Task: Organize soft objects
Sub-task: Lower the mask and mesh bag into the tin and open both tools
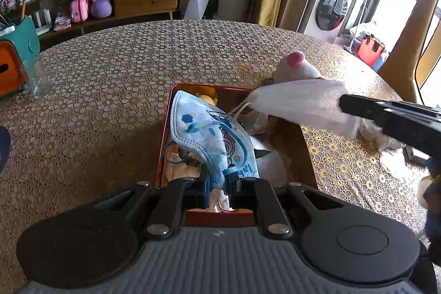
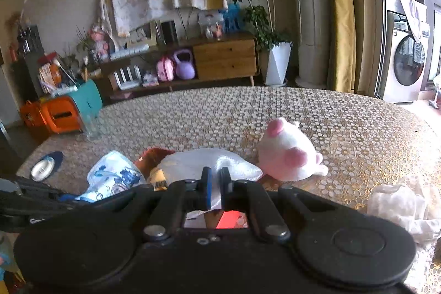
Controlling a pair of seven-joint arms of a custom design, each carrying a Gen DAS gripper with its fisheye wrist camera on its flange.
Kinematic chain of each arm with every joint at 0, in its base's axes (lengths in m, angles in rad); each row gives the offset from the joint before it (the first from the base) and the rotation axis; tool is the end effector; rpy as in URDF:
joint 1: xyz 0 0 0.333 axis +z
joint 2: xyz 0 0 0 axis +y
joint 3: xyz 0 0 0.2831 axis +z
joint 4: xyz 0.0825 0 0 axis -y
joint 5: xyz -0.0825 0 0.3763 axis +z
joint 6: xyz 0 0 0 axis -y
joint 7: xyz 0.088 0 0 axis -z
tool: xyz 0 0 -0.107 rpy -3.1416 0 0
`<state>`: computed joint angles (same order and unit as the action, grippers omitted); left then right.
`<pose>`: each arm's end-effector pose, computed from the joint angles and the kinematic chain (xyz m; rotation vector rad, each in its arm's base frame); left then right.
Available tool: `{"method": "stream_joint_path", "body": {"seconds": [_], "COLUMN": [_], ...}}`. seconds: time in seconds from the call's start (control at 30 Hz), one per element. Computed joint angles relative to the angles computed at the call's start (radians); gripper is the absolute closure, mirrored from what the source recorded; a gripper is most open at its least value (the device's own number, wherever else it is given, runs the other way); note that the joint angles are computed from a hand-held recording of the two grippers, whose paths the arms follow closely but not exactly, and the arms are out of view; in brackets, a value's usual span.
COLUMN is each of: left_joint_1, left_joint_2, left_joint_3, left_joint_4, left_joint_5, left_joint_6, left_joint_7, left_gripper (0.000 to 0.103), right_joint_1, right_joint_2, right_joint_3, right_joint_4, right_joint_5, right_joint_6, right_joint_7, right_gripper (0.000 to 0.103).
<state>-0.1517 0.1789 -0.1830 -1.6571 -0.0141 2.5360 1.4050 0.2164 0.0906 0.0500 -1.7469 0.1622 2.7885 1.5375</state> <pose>0.6187 -0.2054 0.5545 -1.7555 2.0315 -0.8767 0.6106 0.1576 0.5968 -1.7229 1.4468 -0.5943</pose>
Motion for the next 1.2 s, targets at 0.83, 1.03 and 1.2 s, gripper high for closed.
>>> {"method": "stream_joint_path", "body": {"seconds": [0.83,1.03,1.2], "left_joint_1": [0.016,0.017,0.016], "left_joint_2": [0.127,0.119,0.112], "left_joint_3": [-0.012,-0.014,-0.010], "left_joint_4": [0.098,0.079,0.071], "left_joint_5": [-0.082,-0.098,-0.102], "left_joint_6": [-0.059,-0.052,-0.049], "left_joint_7": [0.093,0.091,0.064], "left_gripper": [0.092,0.091,0.091], "right_joint_1": [0.028,0.028,0.022], "right_joint_2": [0.121,0.114,0.107], "right_joint_3": [0.032,0.031,0.034], "right_joint_4": [0.094,0.088,0.087], "right_joint_5": [-0.043,-0.004,0.038], "right_joint_6": [-0.123,-0.140,-0.169], "right_joint_7": [0.020,-0.005,-0.037], "right_gripper": [0.089,0.082,0.071]}}
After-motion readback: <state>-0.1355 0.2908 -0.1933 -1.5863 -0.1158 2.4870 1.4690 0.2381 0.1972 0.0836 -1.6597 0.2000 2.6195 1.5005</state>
